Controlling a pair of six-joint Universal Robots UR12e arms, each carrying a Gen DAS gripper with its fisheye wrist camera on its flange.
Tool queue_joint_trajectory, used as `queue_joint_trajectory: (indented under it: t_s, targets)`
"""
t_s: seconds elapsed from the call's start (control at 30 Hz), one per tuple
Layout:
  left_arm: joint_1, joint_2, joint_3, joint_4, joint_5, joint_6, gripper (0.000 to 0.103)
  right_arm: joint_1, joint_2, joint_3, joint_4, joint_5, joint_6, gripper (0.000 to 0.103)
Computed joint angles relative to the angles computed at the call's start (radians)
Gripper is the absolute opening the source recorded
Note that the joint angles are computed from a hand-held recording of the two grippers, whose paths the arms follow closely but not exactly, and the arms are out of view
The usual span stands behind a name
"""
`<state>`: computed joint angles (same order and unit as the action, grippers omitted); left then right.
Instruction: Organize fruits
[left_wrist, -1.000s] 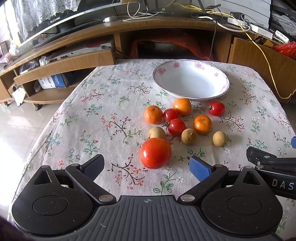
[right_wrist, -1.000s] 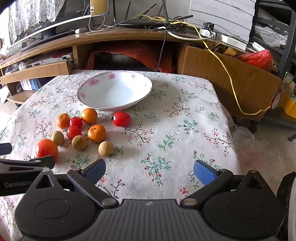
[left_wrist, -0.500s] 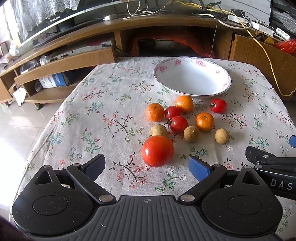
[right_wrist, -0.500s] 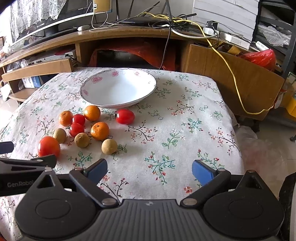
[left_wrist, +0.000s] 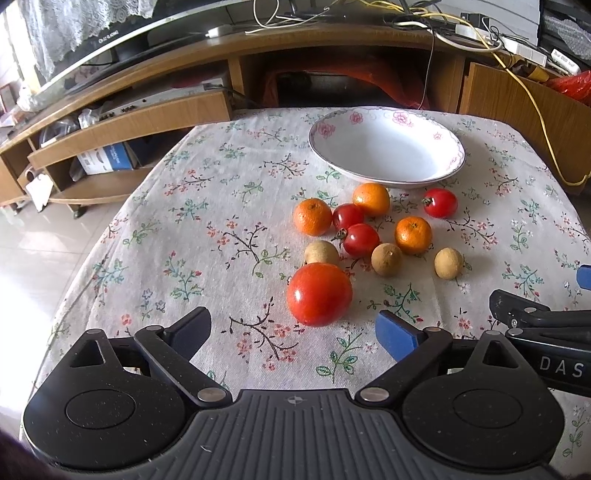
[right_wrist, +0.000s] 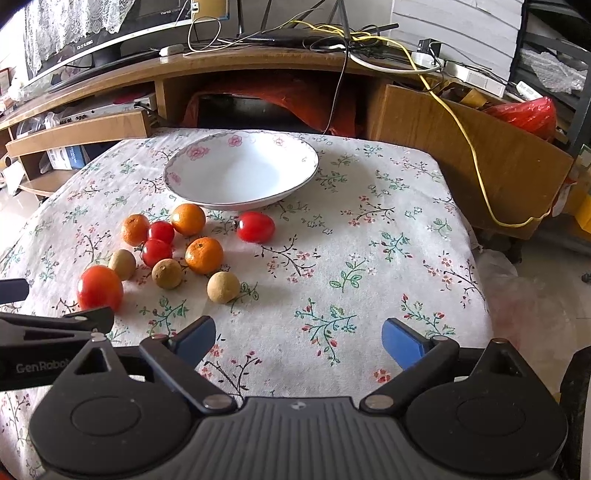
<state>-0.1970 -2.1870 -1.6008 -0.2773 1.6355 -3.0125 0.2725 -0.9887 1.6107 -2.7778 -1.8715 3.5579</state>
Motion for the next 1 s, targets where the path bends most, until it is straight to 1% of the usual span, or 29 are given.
queue_joint_trajectory:
  t_s: [0.63, 0.83, 0.9, 1.0]
  targets:
    - [0.002, -0.006, 0.004, -0.017, 0.007, 0.005, 0.096, 0.000, 0.012, -0.014, 0.019, 0.025, -0.022, 0.094]
    - [0.008, -0.005, -0.002, -0.005, -0.016, 0.015, 0.097, -0.001, 0.016, -0.016, 0.005, 0.028, -0.043, 0.093]
    - [0.010, -0.005, -0.005, 0.002, -0.027, 0.026, 0.098, -0.003, 0.019, -0.017, -0.004, 0.026, -0.051, 0.093]
    - [0.012, -0.006, -0.010, 0.018, -0.036, 0.038, 0.098, -0.006, 0.024, -0.022, -0.006, 0.031, -0.070, 0.087]
